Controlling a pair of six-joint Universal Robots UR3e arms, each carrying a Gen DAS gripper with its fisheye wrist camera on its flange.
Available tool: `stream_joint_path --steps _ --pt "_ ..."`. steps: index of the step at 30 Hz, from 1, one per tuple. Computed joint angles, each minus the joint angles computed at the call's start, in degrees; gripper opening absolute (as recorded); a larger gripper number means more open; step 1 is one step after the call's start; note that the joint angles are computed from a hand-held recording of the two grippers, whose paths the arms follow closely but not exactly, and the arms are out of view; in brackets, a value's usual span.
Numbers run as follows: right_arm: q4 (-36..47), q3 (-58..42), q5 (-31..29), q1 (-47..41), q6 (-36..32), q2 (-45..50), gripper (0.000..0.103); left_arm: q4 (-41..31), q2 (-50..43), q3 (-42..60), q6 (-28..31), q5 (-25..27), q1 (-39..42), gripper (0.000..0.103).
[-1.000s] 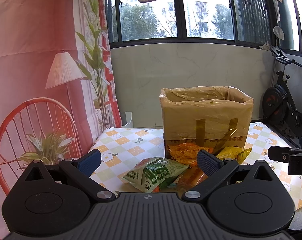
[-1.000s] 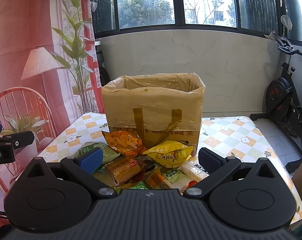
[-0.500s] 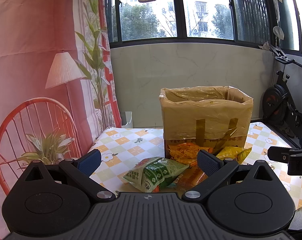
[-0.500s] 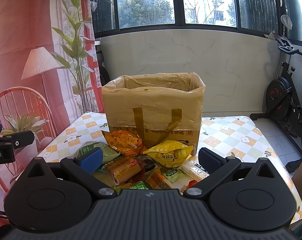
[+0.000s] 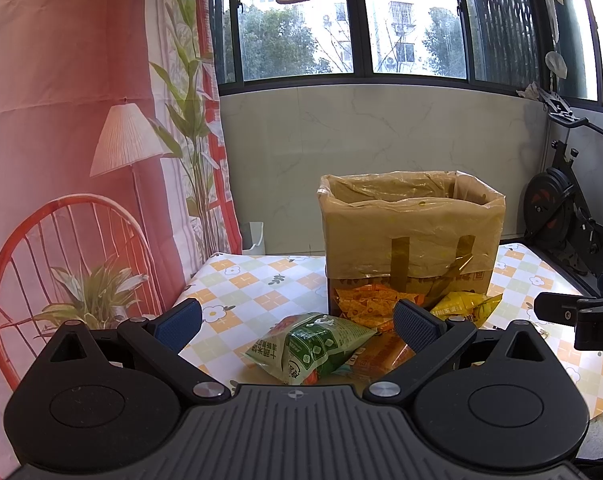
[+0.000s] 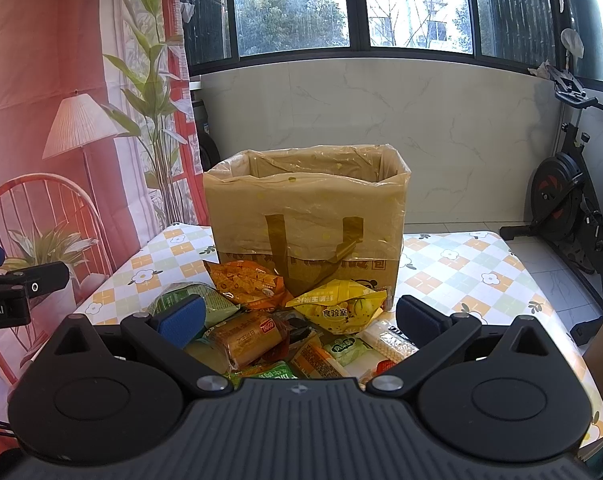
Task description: Organize snacks
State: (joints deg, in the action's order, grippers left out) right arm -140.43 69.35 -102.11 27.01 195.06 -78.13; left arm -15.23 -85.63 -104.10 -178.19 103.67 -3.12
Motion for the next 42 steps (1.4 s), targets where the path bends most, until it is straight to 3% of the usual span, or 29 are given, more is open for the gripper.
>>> stream_joint_path --steps 19,24,28,31,34,37,42 --pt "0.46 -0.38 0.53 -0.30 -0.18 -0.13 0.103 0.25 -0.33 0.05 0.42 -0.21 0.13 0.103" --pt "-3.70 4.06 4.44 -3.09 0.61 -0.21 0.103 0.25 -2.24 1.68 -0.40 -0.91 2.13 0.103" --pt "-6.52 6.04 4.69 -4.73 0.14 1.24 0.103 6.05 -6.40 1.83 0.05 0.45 2.87 0.102" --pt "-4.24 5.37 5.68 -6.19 -0.44 3.29 0.103 11.18 -11.01 2.81 1.93 2.70 2.14 0.102" --pt "-2.65 6.77 13.02 -9.28 -0.16 3.88 0.103 10.46 -13.34 4.28 2.15 -0.23 3.38 0.102" --pt "-0.43 4.42 14.92 -9.28 -2.89 7.17 0.103 9.52 -14.98 4.77 1.16 -3.52 5.43 0.102" --pt "5.72 -4.12 18.21 -7.80 -14.14 15.13 0.103 10.61 -17.76 3.65 -1.98 -3.17 6.93 0.095"
